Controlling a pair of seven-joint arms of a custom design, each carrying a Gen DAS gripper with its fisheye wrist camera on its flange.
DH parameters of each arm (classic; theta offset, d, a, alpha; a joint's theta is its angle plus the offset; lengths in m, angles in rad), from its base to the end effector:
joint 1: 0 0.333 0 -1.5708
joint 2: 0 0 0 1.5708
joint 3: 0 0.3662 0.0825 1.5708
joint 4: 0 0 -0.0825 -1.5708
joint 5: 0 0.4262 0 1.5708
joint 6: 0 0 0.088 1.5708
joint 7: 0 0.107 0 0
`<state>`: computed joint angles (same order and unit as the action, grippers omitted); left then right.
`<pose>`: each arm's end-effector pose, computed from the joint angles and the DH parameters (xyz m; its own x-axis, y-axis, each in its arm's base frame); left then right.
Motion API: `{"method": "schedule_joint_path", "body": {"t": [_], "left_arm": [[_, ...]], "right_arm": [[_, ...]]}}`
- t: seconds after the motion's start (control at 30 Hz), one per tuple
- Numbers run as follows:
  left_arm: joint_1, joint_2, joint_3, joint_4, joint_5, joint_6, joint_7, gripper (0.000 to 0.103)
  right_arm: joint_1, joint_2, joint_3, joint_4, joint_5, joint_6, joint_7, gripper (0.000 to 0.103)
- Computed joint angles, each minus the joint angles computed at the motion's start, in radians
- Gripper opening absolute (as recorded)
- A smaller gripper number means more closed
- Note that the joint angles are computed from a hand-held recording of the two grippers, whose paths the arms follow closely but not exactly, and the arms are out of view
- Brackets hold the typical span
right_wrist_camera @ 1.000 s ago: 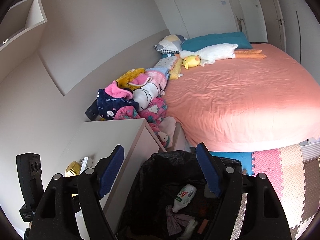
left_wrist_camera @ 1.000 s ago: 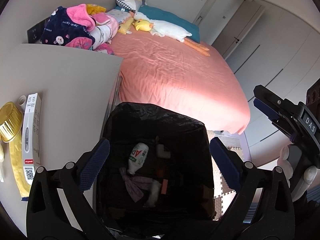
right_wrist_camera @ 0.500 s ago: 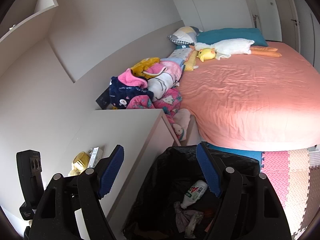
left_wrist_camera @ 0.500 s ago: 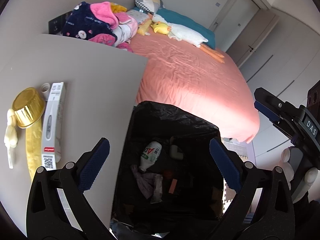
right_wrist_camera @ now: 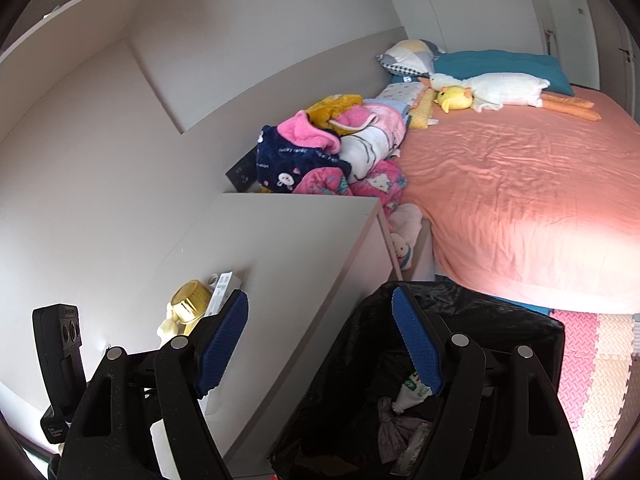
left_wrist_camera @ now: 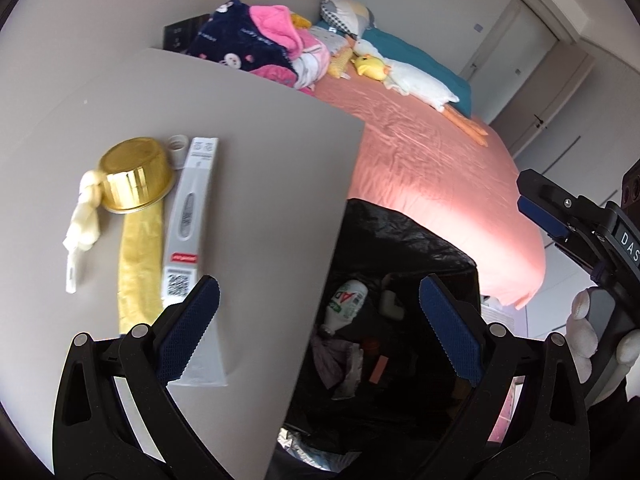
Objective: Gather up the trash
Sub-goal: 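Move the left gripper to the desk and grasp the clear measuring cup, then grasp the white thermometer box with the right gripper while the left holds the cup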
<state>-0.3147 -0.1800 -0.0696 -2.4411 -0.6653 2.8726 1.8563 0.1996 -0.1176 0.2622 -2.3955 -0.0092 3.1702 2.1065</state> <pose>0.4972 -0.1645 0.4541 -0.1762 -0.9281 0.3281 -0.8432 -0.0297 -0.5368 0.4954 0.2518 0.4912 0.1051 -0.9256 -0.3636 -0.7027 0.1896 -0.6858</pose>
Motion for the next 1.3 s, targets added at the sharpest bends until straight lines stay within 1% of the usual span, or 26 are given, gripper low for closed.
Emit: {"method": "schedule_joint_path", "body": {"t": [0.17, 0.33, 0.47, 0.5, 0.57, 0.63, 0.7, 0.9, 0.97, 1.0, 1.07, 1.13, 1.23, 1.3], "left_arm": [[0.012, -0.026, 0.006, -0.048, 0.021, 0.025, -0.043, 0.096], [0.031, -0.034, 0.007, -0.089, 0.110, 0.044, -0.148, 0.096], [0.038, -0.032, 0.009, -0.115, 0.168, 0.053, -0.223, 0.096], [0.048, -0.031, 0.002, -0.121, 0.198, 0.056, -0.251, 0.096], [0.059, -0.030, -0.004, -0.130, 0.251, 0.054, -0.290, 0.089], [0.055, -0.024, 0.004, -0.129, 0.275, 0.039, -0.303, 0.074], [0.053, -0.016, 0.011, -0.128, 0.283, 0.028, -0.305, 0.067], [0.066, -0.006, 0.004, -0.134, 0.318, 0.010, -0.324, 0.056], [0.065, -0.002, 0.007, -0.137, 0.314, 0.011, -0.320, 0.049], [0.062, 0.003, 0.010, -0.135, 0.304, 0.010, -0.311, 0.043], [0.053, 0.009, 0.021, -0.131, 0.265, 0.016, -0.279, 0.042], [0.054, 0.002, 0.020, -0.136, 0.253, 0.021, -0.265, 0.041], [0.027, -0.013, 0.044, -0.139, 0.178, 0.035, -0.195, 0.041], [0.031, -0.028, 0.041, -0.144, 0.181, 0.040, -0.191, 0.041]], "right_arm": [[0.076, 0.028, -0.046, 0.024, 0.057, -0.013, -0.067, 0.075], [0.139, 0.045, -0.081, 0.039, 0.120, -0.029, -0.141, 0.075], [0.172, 0.053, -0.095, 0.046, 0.165, -0.041, -0.194, 0.075], [0.177, 0.054, -0.096, 0.048, 0.172, -0.044, -0.202, 0.075], [0.182, 0.058, -0.096, 0.052, 0.177, -0.049, -0.211, 0.075], [0.180, 0.059, -0.092, 0.054, 0.165, -0.052, -0.202, 0.075], [0.181, 0.060, -0.091, 0.054, 0.158, -0.053, -0.196, 0.075], [0.171, 0.062, -0.085, 0.055, 0.109, -0.056, -0.150, 0.075], [0.168, 0.065, -0.083, 0.058, 0.090, -0.059, -0.132, 0.075], [0.164, 0.067, -0.080, 0.060, 0.072, -0.060, -0.115, 0.075], [0.168, 0.068, -0.085, 0.060, 0.071, -0.060, -0.115, 0.075], [0.165, 0.071, -0.083, 0.064, 0.046, -0.060, -0.095, 0.075], [0.171, 0.078, -0.086, 0.072, 0.038, -0.065, -0.091, 0.075], [0.180, 0.086, -0.089, 0.081, 0.044, -0.068, -0.098, 0.075]]}}
